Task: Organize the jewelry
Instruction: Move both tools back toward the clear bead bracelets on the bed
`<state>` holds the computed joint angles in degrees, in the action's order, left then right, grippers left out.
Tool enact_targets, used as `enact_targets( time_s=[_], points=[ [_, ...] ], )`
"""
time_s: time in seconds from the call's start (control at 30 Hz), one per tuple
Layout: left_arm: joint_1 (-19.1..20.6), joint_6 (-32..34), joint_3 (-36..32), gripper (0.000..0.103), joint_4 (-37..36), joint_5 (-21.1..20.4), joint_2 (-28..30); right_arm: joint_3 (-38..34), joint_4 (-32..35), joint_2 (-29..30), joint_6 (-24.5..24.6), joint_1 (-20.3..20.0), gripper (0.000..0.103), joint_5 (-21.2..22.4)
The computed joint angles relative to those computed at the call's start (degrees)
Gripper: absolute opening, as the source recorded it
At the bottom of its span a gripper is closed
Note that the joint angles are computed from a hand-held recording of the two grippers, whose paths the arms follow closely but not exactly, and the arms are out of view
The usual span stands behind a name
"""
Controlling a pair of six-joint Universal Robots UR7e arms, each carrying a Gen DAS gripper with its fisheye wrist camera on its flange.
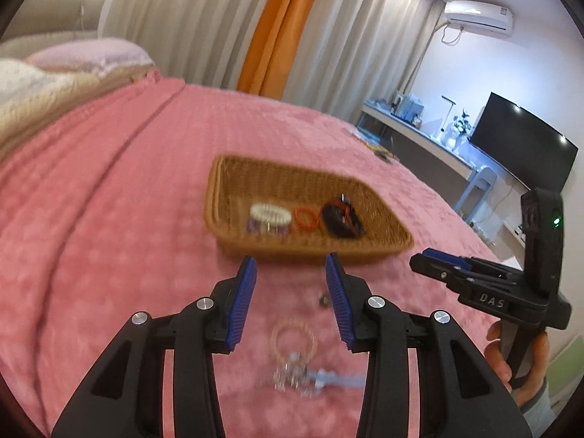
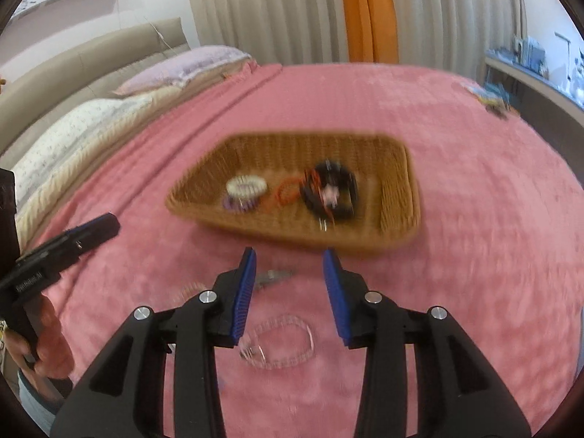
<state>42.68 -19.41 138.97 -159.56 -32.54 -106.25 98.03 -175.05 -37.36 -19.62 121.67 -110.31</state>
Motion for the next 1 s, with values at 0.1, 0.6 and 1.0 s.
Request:
enact_targets(
  time_s=[0.1,0.6,1.0],
  points=[
    [3.0,-1.0,0.1,0.039,2.7,-3.7,-0.2,1.5,-0.3,0.6,0.8,-1.0,0.035,-1.8],
    [12.9,-1.1,-2.9,0.032,5.2,-11.9,7.1,2.1,-2.2,4.8,-1.0,-1.6,0.035,-7.8],
    [10.4,-2.7,-3.4,0.008,10.6,-5.1,10.2,1.4,-6.0,7.8,-5.9,0.7,0.015,-13.5]
  ],
)
